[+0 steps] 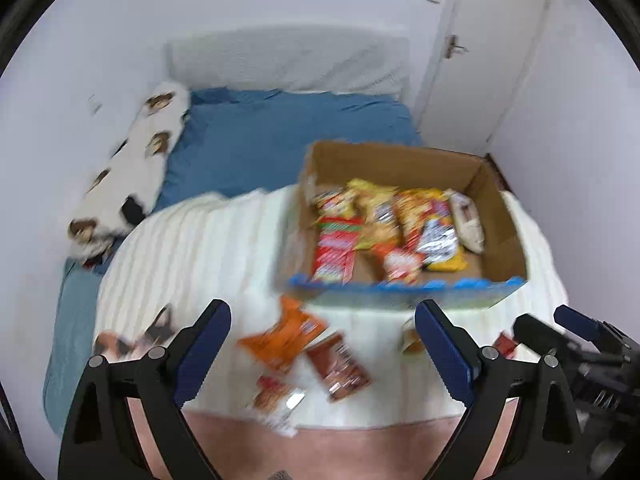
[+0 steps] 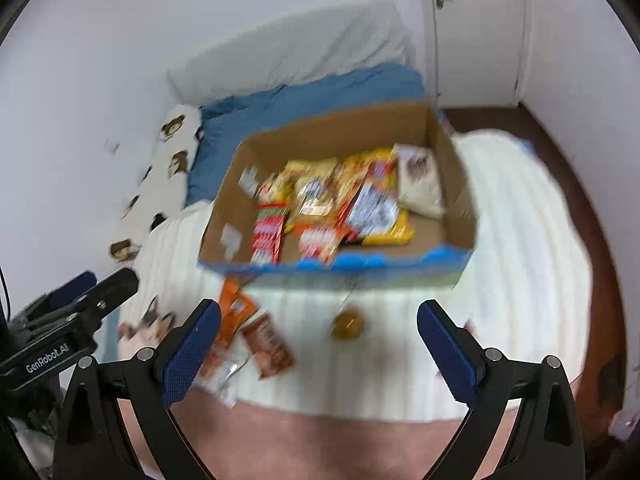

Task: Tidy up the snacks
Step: 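Grasp the white oat cookie packet with the left gripper while the right grasps the brown Xiaosubing pack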

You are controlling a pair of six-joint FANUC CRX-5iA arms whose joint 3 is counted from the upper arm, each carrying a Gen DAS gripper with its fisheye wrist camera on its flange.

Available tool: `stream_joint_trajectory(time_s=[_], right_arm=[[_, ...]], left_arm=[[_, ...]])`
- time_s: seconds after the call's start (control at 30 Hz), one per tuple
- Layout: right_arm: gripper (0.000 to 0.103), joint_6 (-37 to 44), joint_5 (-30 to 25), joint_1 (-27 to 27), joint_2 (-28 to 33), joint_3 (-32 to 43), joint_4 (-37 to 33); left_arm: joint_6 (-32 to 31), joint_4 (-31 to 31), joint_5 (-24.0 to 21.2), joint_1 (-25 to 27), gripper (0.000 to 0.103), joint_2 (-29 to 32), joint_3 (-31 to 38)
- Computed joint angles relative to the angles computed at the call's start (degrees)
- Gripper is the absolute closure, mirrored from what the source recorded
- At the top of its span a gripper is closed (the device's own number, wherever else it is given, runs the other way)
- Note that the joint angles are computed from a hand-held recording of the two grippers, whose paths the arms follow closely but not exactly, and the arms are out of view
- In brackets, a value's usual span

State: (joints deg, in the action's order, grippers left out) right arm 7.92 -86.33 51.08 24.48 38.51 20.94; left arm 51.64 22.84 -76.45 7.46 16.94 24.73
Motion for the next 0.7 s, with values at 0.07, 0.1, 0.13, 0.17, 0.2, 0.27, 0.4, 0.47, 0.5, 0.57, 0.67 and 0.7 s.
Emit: stream_joint_trajectory(time_s=[0.07,0.1,0.13,0.17,0.2,0.27,0.4,0.47,0.5,0.57,0.67,0.7], right_arm=[[0.003,-0.6,3.4,0.0,-0.7,-2.5,-3.0],[0.003,-0.3,4.3,-0.1,-0.4,-2.8,-4.8],[0.003,0.2,5.2,-0.4,0.2,-2.9,-6.7],[0.003,1.4,7.3,-0.8,0.8,-3.5,-9.5],[0.003,2.5,8.7,-1.2,1.5,-3.7,-11.4],[0.003,4.5,9.8,-1.9,3.7,-2.8,-14.6],[0.004,9.2,8.8,-3.3,10.5,2.2,-19.4],[0.012,11.2,8.8,-4.2,13.5,4.6,-21.6],[0.015,12.1,8.0,-4.6,15.2,6.4,-22.1],[0.027,13.9,8.7,-5.2,17.4,7.8,-23.8],[0.031,14.9,7.9,-5.3,19.9,9.8,-23.4],[0.035,15.5,6.9,-5.2,20.9,11.0,-22.6]], left_arm=[[-0.3,-1.6,0.3,1.7,0.009,-0.9,-2.4],[-0.2,-3.5,0.7,2.4,0.009,-1.2,-3.6],[-0.1,-5.0,1.5,2.9,0.009,-1.6,-4.9],[0.3,-6.6,1.7,3.2,0.009,-1.4,-5.5],[1.0,-8.2,1.0,3.5,0.009,-0.8,-5.5],[3.0,-10.7,-1.6,4.0,0.009,1.7,-4.6],[3.0,-15.3,-2.3,2.6,0.009,4.5,-5.1],[1.3,-16.4,-2.9,2.2,0.009,4.9,-6.1],[0.1,-17.2,-3.4,1.6,0.009,5.4,-6.5],[-1.6,-18.3,-3.0,0.9,0.009,5.5,-7.5],[-2.3,-19.6,-2.5,0.4,0.009,5.4,-9.1],[-2.3,-19.9,-2.6,0.3,0.009,5.5,-9.2]])
